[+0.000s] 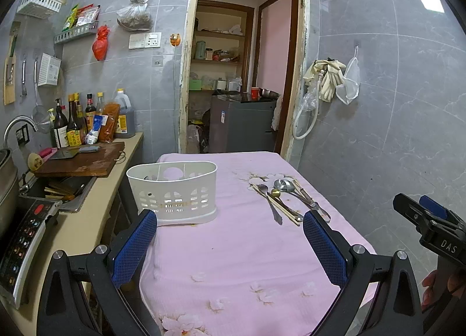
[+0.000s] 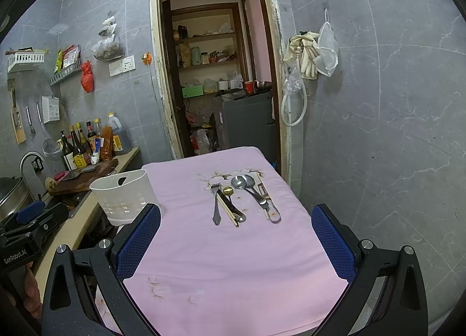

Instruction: Organize utensils

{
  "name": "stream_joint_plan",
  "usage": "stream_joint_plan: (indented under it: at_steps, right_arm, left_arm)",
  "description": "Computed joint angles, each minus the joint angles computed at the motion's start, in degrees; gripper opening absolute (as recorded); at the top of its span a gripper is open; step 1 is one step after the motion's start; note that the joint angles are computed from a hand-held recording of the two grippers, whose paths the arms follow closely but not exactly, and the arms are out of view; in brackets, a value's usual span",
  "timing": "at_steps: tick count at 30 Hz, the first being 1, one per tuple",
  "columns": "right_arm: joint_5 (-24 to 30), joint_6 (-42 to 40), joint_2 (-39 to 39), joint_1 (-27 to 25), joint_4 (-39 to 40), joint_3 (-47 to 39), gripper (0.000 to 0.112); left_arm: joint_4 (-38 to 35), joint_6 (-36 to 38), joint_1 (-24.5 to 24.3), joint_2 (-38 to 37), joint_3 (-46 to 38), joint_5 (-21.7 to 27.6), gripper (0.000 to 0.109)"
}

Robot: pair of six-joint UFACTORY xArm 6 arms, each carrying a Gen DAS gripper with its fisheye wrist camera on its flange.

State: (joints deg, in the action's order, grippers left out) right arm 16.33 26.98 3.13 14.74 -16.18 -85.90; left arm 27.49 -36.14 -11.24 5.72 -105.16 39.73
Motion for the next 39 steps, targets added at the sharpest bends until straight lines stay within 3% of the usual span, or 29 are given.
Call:
stream_joint_plan:
  at_steps: [39]
  right_arm:
    - [-0.1, -0.7, 0.1, -0.1, 0.8, 0.0, 0.102]
  left_arm:
    - [0.7, -0.6, -0.5, 0.5, -0.6, 0.4, 0.101]
